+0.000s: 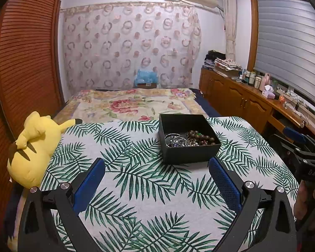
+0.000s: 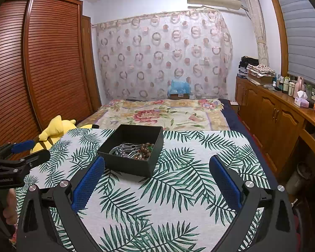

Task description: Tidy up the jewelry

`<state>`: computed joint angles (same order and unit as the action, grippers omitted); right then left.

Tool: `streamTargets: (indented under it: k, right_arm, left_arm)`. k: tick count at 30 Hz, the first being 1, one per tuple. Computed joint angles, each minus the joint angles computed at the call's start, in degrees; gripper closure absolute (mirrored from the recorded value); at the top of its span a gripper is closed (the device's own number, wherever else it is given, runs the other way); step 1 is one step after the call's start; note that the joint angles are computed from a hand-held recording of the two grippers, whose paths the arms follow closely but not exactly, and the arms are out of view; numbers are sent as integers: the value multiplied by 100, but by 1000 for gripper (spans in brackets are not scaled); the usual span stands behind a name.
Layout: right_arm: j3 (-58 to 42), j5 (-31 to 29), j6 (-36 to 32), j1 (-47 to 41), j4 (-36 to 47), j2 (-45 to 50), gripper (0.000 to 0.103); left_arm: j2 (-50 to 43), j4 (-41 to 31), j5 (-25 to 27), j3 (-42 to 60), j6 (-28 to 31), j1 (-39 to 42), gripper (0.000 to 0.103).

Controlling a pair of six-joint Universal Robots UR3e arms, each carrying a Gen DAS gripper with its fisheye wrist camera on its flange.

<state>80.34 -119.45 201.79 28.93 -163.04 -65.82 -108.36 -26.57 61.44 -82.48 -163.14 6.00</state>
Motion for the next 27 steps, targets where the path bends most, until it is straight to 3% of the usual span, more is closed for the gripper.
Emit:
streamTargets:
  k: [27]
  right_arm:
    - [-19,-10,1,9,23,7,3]
  left_arm:
    - [39,14,-25,-68,6,10,8]
